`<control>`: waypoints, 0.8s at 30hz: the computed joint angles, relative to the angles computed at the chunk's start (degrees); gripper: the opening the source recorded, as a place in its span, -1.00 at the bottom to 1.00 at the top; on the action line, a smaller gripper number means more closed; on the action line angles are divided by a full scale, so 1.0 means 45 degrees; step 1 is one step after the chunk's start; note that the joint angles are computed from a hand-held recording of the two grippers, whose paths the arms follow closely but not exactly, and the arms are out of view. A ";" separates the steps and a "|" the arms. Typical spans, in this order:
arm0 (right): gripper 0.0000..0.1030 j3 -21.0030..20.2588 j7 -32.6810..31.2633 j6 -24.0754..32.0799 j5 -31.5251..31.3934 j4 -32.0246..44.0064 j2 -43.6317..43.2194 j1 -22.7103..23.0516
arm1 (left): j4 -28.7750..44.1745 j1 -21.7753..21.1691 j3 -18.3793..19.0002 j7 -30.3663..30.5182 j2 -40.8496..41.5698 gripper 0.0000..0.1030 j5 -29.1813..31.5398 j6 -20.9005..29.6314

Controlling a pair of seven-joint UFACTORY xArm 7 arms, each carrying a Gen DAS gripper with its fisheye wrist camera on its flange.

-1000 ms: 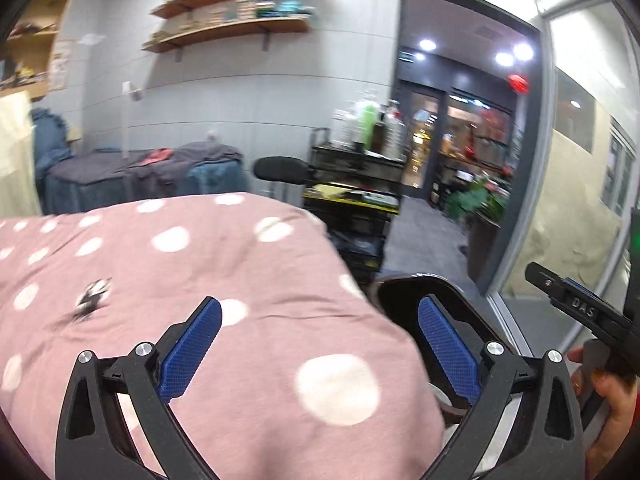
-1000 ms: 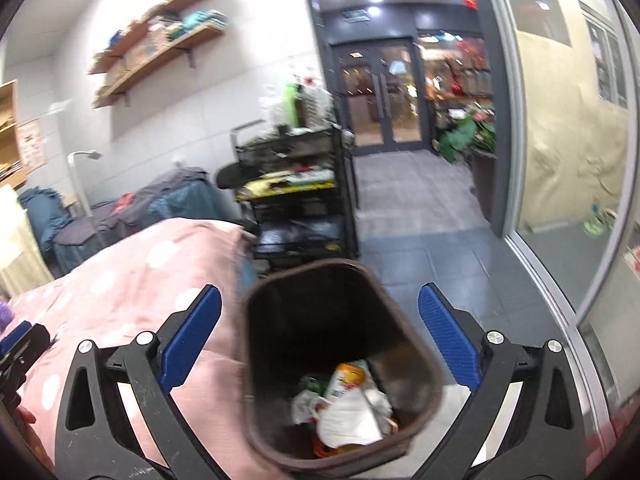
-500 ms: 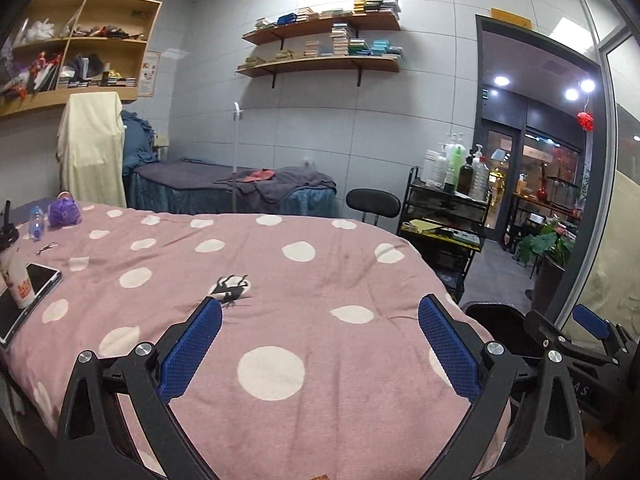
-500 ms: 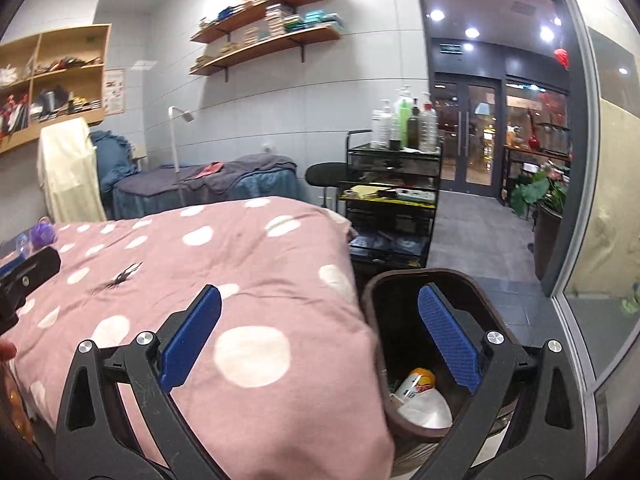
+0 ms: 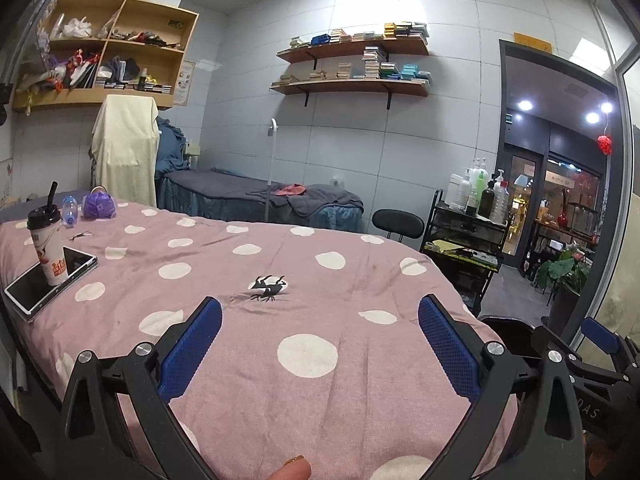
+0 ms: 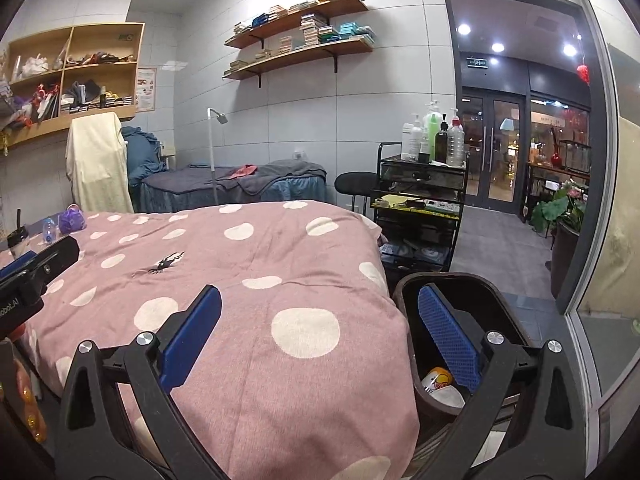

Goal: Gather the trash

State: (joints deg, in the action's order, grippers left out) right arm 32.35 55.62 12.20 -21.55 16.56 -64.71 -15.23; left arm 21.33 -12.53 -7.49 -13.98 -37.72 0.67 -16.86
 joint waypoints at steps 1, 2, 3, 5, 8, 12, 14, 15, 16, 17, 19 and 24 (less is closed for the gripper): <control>0.89 -0.0007 0.0010 0.0010 -0.0002 -0.0014 -0.0042 0.0013 | -0.0027 0.0272 -0.0275 -0.0009 -0.0075 0.88 -0.0059 -0.0033; 0.89 -0.0026 0.0029 0.0000 0.0000 -0.0037 -0.0095 0.0018 | -0.0028 0.0472 -0.0469 -0.0020 -0.0105 0.88 -0.0104 -0.0055; 0.89 -0.0052 0.0038 0.0002 0.0012 -0.0061 -0.0132 0.0044 | -0.0077 0.0485 -0.0474 -0.0034 -0.0138 0.88 -0.0113 -0.0109; 0.89 -0.0167 -0.0001 -0.0020 0.0037 -0.0097 -0.0145 0.0108 | -0.0103 0.0324 -0.0309 -0.0060 -0.0136 0.88 -0.0084 -0.0224; 0.89 -0.0188 0.0002 0.0004 0.0059 -0.0114 -0.0218 0.0103 | -0.0109 0.0459 -0.0463 -0.0065 -0.0156 0.88 -0.0102 -0.0262; 0.89 -0.0190 0.0014 -0.0052 0.0083 -0.0169 -0.0292 0.0117 | -0.0132 0.0568 -0.0570 0.0011 -0.0169 0.88 -0.0064 -0.0281; 0.89 -0.0162 0.0012 -0.0062 0.0084 -0.0177 -0.0318 0.0097 | -0.0141 0.0819 -0.0819 0.0023 -0.0222 0.88 -0.0127 -0.0279; 0.89 -0.0160 0.0008 -0.0062 0.0090 -0.0178 -0.0319 0.0096 | -0.0161 0.0910 -0.0901 0.0013 -0.0235 0.88 -0.0162 -0.0348; 0.89 -0.0162 0.0017 -0.0070 0.0104 -0.0193 -0.0329 0.0109 | -0.0172 0.0926 -0.0911 0.0004 -0.0245 0.88 -0.0179 -0.0378; 0.89 -0.0170 0.0011 -0.0066 0.0113 -0.0185 -0.0317 0.0111 | -0.0171 0.0921 -0.0897 -0.0011 -0.0239 0.88 -0.0193 -0.0387; 0.89 -0.0205 0.0004 -0.0086 0.0137 -0.0198 -0.0321 0.0134 | -0.0167 0.0902 -0.0864 -0.0031 -0.0234 0.88 -0.0207 -0.0366; 0.89 -0.0274 -0.0042 -0.0069 0.0172 -0.0206 -0.0307 0.0163 | -0.0171 0.0987 -0.0936 -0.0002 -0.0260 0.88 -0.0211 -0.0322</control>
State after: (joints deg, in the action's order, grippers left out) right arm 31.11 55.43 11.88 -20.77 15.64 -66.09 -14.49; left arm 20.56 -8.09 -11.70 -13.99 -38.89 -0.28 -18.31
